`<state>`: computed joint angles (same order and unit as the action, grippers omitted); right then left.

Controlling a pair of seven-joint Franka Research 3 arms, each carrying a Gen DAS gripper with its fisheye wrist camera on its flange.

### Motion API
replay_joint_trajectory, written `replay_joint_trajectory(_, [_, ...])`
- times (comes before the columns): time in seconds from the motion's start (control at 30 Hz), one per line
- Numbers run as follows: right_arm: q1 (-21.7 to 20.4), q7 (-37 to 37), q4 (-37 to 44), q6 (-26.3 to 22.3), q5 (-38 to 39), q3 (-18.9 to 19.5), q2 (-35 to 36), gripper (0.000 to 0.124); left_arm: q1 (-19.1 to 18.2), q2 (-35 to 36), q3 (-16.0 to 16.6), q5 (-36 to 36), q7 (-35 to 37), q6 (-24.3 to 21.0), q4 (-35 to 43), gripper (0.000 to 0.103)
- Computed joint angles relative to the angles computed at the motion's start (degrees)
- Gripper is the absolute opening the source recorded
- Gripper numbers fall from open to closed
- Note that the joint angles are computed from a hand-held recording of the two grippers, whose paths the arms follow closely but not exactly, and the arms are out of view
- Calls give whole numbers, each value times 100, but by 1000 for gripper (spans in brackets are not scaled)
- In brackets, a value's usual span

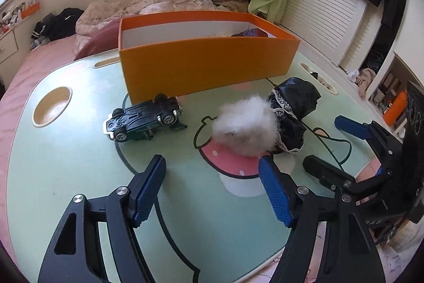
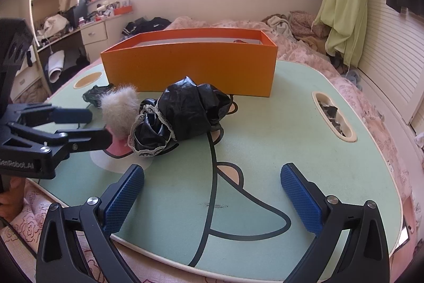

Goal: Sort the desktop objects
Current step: 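Move the right gripper into the box toward the silver metal cap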

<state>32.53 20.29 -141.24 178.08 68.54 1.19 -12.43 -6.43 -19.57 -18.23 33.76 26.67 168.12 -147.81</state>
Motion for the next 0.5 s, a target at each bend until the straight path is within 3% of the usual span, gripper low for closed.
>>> replay_joint_trajectory(0.1, [-53, -187, 175, -482, 437, -183, -123, 81, 370, -182, -405, 363, -678, -341, -21, 77])
replay_joint_trajectory(0.23, [-315, -134, 812, -823, 934, -187, -176, 79, 366, -7, -552, 804, -1101, -978, 242, 87])
replay_joint_trajectory(0.27, [-369, 162, 1024, -1158, 703, -241, -155, 79, 306, 58, -570, 894, -1134, -1198, 331, 91])
replay_joint_trajectory(0.3, [-623, 780, 1398, -1759, 71, -139, -5, 75, 257, 101, -573, 1008, -1240, -1238, 353, 100])
replay_joint_trajectory(0.33, [-752, 1194, 1689, -2153, -371, -88, 157, 67, 158, 150, -469, 998, -1199, -1186, 352, 103])
replay_joint_trajectory(0.4, [-984, 2235, 2616, -3164, -1401, 46, 755, 53, 44, 161, -330, 1111, -1280, -1134, 325, 103])
replay_joint_trajectory(0.5, [-1122, 3555, 4114, -4137, -2594, 300, 1904, 38, -78, 139, -191, 1182, -1343, -1127, 280, 103])
